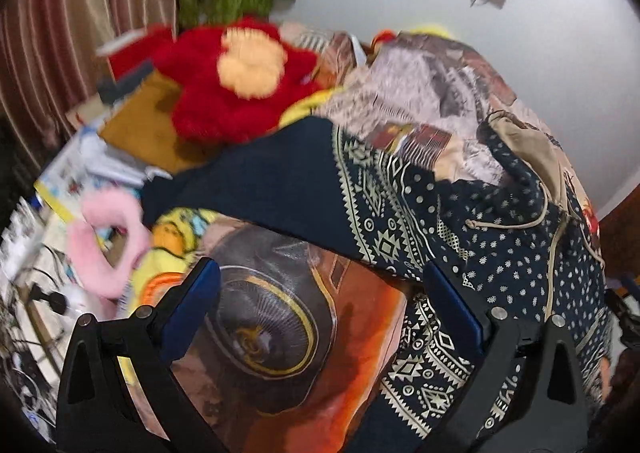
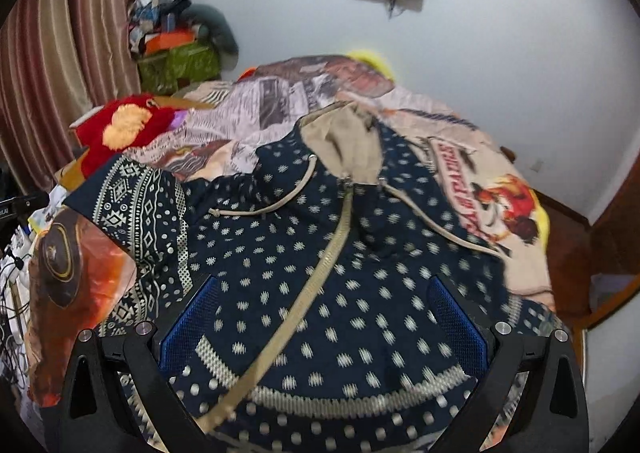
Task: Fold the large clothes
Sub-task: 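Lower both tools toward the jacket sleeves and hem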
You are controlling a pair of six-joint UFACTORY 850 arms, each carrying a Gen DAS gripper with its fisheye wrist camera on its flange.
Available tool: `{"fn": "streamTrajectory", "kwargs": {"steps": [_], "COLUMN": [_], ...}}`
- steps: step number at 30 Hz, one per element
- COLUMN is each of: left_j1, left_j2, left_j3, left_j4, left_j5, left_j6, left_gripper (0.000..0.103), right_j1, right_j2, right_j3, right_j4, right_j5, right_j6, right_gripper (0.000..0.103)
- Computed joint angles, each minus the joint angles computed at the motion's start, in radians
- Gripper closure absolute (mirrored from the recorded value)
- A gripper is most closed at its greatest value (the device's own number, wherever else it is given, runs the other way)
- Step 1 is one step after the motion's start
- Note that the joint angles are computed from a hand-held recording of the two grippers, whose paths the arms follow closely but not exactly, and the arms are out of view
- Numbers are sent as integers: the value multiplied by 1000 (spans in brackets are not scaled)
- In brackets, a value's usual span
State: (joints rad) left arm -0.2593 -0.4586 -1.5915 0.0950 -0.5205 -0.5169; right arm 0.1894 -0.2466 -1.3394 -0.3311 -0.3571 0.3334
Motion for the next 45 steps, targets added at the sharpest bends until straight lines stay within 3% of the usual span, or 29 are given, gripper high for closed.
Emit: {"fn": "streamTrajectory", "kwargs": {"steps": [4,8,13,14,16,17,19,21,25,31,36,41,45], "left_j1": [39,81,120,121,118,115,106,88,32,-44,-93,-170,-217], "left_j2": [-68,-122,-179,-183,-199,-209,-232,-245,-250,-231,-240,-288,-369], "left_j3": [-67,-114,-155,-164,-196,-216,-259,-292,-338,-401,-478,-580,-699], "left_j4": [-257,-516,-690,-676,-593,-541,-416,-256,40,161,14,-82,-170], "left_j5": [-35,-66,-84,-80,-84,-90,-109,-122,-148,-122,-86,-97,-167], "left_j6": [176,309,331,316,249,207,111,11,-117,-81,108,249,353], "left_gripper": [11,13,34,38,59,64,87,96,100,101,101,101,101], "right_j1": [-5,-7,-8,-8,-7,-7,-7,-6,-12,-30,-51,-70,-96], "right_j2": [-106,-181,-227,-232,-237,-239,-242,-242,-232,-174,-112,-56,-18], "right_j3": [-107,-186,-228,-232,-233,-233,-234,-229,-220,-175,-129,-83,-47], "right_j4": [139,231,316,334,377,397,435,448,465,462,467,393,391], "right_j5": [-37,-62,-61,-59,-55,-56,-63,-69,-85,-52,-17,9,12], "right_j6": [-153,-254,-350,-371,-416,-437,-476,-490,-496,-487,-484,-425,-422], "right_gripper": [1,3,4,5,7,7,9,12,17,17,17,17,16]}}
